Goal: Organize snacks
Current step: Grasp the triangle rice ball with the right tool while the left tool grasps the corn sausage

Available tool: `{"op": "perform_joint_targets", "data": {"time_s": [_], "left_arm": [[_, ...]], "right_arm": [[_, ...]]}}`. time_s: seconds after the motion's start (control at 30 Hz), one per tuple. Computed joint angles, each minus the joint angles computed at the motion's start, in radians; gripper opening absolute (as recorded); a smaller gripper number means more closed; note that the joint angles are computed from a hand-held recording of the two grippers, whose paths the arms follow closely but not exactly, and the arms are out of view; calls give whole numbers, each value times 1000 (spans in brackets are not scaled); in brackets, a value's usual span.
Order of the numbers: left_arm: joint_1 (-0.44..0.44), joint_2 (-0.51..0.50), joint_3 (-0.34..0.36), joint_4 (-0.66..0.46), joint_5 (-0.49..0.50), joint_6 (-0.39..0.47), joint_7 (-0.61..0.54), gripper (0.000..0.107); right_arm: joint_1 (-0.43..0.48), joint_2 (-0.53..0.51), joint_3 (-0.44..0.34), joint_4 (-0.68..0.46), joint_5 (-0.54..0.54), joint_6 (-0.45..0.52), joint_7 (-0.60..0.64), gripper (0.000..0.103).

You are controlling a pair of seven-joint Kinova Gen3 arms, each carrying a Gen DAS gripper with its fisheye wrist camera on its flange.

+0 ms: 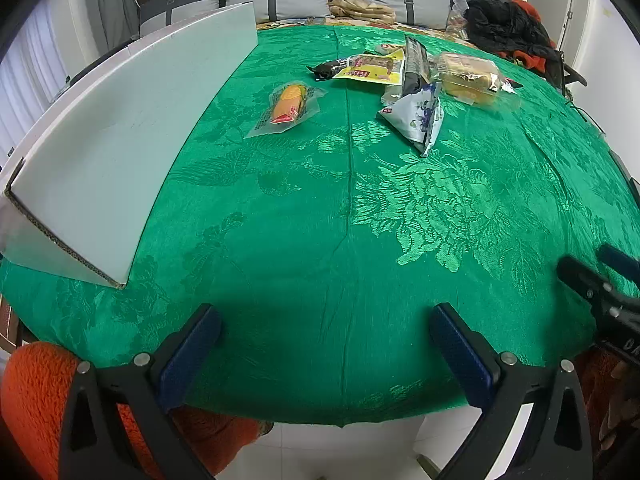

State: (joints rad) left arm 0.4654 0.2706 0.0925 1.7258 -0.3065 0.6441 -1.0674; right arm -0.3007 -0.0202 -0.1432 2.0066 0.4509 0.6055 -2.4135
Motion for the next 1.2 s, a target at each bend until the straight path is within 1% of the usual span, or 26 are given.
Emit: {"op": "perform_joint_targets", "data": {"time_s": [0.03,0.07,0.13,0.27,0.3,0.33,0.37,0.47,0.53,0.63,0.7,0.73,0.77,0.8,0.83,0.87,0.93,1.0,1.13,1.2], "left_arm": [[1,0,-1,-1,-1,1,3,103],[2,2,-1,-3,-1,3,4,103],[1,3,0,-5,1,5,2,103],[0,2,1,-4,1,4,1,103],[0,1,1,-2,2,2,0,103],[-2,0,2,1,3,-1,-3,103],[-4,-2,2,2,5,-2,-6,103],[-6,-4,3,5,7,-4,-10,103],[-7,-2,2,4,9,-7,-9,103],[-4,-2,0,5,6,-9,-3,103],[-4,-2,0,7,5,-12,-4,103],[-5,-3,0,8,6,-14,-5,103],[-6,-4,1,10,7,-15,-7,103],[-7,-5,1,11,8,-17,-9,103],[-8,-5,1,12,8,-18,-11,103],[-8,-6,1,13,8,-19,-11,103],[-7,-6,0,13,7,-20,-8,103],[-4,-5,-2,13,4,-20,-3,103],[-4,-5,-2,15,1,-22,1,103],[-4,-5,-2,14,1,-22,2,103]], "right_arm": [[16,8,-4,-11,-41,-31,41,94],[45,27,-27,-34,-73,-46,81,93],[137,72,-114,-98,-113,-36,163,93],[322,196,-287,-251,-212,-14,325,92],[351,218,-311,-280,-241,-9,366,91],[363,239,-317,-303,-262,-6,407,91],[360,250,-305,-317,-286,-3,447,91],[301,267,-216,-345,-403,-17,566,91],[213,288,-126,-390,-464,3,640,91],[74,335,2,-477,-473,69,690,91],[-7,365,72,-517,-442,93,670,90],[-26,377,84,-530,-416,101,648,90],[-47,391,96,-547,-387,113,625,87],[-56,401,100,-557,-372,124,615,64],[-71,413,111,-570,-355,143,603,54],[-70,415,112,-570,-350,145,601,55],[-37,396,88,-537,-376,112,608,54],[-16,377,80,-506,-395,84,617,54],[24,300,73,-405,-428,7,635,54],[55,245,70,-338,-456,-34,649,54]]}}
